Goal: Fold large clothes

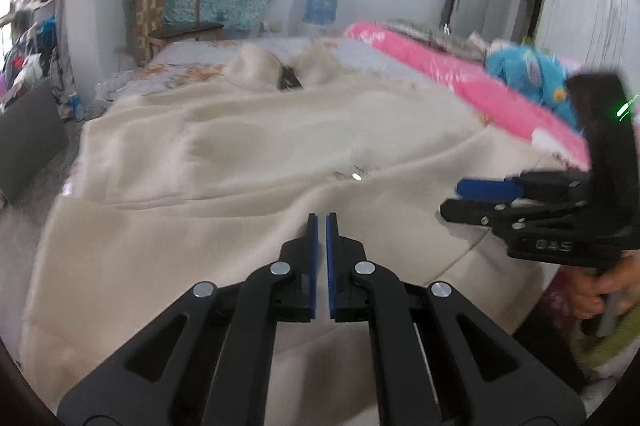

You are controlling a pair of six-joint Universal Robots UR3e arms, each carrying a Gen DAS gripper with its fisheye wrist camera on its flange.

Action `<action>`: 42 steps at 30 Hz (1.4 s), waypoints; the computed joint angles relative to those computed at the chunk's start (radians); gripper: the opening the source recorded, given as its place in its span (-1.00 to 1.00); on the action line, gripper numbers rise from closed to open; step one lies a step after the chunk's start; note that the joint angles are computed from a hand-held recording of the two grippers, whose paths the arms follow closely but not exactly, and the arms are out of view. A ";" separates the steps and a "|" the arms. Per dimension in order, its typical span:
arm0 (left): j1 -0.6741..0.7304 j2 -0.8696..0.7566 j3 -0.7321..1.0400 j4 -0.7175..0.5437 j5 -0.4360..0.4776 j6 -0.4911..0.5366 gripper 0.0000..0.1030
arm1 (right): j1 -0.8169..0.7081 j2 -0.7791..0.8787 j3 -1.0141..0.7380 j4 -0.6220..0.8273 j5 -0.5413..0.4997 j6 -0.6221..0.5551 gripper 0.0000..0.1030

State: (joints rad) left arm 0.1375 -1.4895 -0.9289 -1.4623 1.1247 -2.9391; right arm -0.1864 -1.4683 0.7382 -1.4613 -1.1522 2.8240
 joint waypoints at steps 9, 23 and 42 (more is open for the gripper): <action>0.152 -0.020 0.066 -0.068 0.257 0.102 -0.96 | 0.004 -0.034 0.097 -0.068 0.000 0.009 -0.32; 0.267 -0.063 0.138 -0.065 0.350 0.008 -0.86 | -0.008 -0.058 0.151 -0.107 0.024 0.001 -0.31; -0.069 -0.014 0.111 -0.237 0.103 -0.003 -0.33 | -0.018 -0.073 0.189 -0.130 0.071 0.000 0.01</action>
